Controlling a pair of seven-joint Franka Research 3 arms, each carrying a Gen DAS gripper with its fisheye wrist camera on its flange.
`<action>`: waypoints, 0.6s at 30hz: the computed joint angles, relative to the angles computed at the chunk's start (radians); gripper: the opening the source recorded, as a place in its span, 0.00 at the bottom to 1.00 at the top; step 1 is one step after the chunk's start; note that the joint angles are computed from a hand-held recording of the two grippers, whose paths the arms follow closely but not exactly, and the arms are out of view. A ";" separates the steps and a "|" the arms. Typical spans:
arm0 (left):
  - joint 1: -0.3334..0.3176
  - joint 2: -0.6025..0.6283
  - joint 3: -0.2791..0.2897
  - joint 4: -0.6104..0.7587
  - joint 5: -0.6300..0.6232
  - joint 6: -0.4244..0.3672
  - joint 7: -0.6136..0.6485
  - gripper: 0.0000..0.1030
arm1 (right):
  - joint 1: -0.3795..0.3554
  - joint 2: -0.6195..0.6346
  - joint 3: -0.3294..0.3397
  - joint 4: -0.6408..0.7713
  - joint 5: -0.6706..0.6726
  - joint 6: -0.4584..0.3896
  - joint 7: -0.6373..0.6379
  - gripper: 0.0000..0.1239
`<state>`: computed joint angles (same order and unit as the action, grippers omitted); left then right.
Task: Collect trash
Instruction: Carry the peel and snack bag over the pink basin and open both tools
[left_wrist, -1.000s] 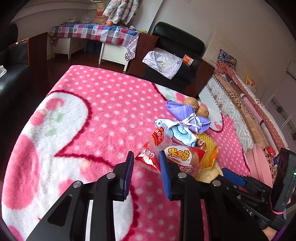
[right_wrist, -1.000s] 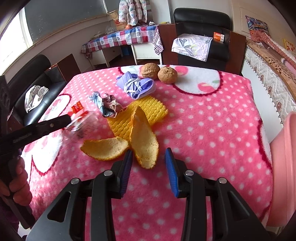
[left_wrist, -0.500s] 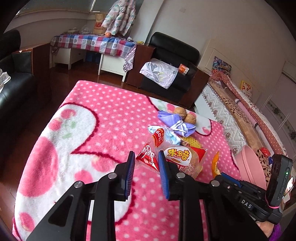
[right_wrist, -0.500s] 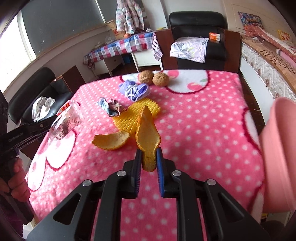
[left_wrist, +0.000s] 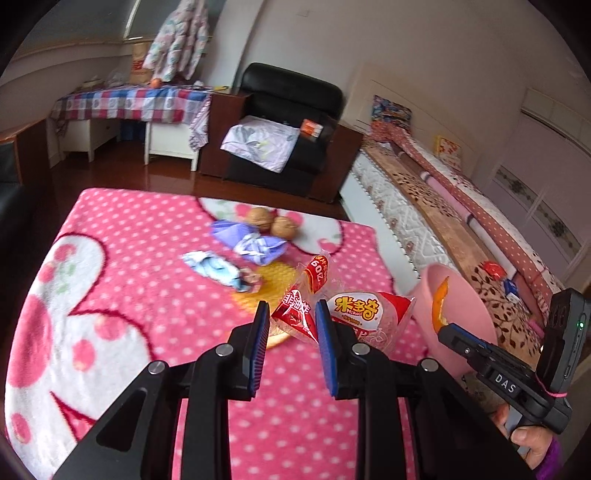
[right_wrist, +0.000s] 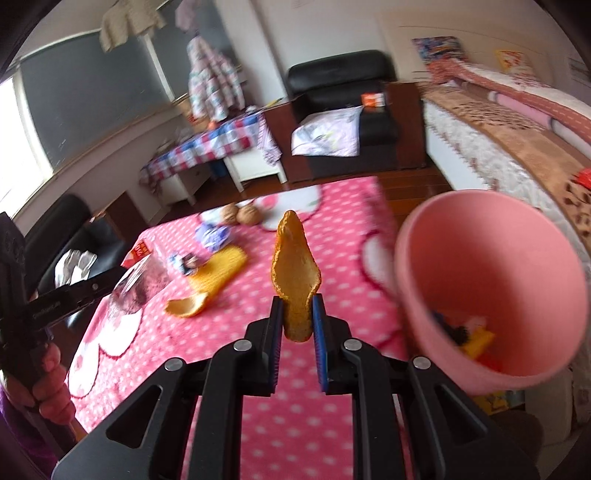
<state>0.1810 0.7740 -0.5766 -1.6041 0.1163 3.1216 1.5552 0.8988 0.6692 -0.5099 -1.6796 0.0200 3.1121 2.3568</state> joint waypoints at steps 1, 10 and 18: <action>-0.005 0.005 -0.011 0.009 0.006 -0.004 0.009 0.24 | 0.023 -0.008 -0.032 -0.026 0.003 0.010 0.019 0.13; -0.102 0.068 -0.051 0.143 -0.004 -0.095 0.122 0.24 | 0.257 -0.030 -0.321 -0.242 0.121 0.080 0.075 0.13; -0.255 0.158 -0.019 0.337 -0.050 -0.212 0.241 0.24 | 0.324 -0.026 -0.400 -0.338 0.241 0.108 0.021 0.13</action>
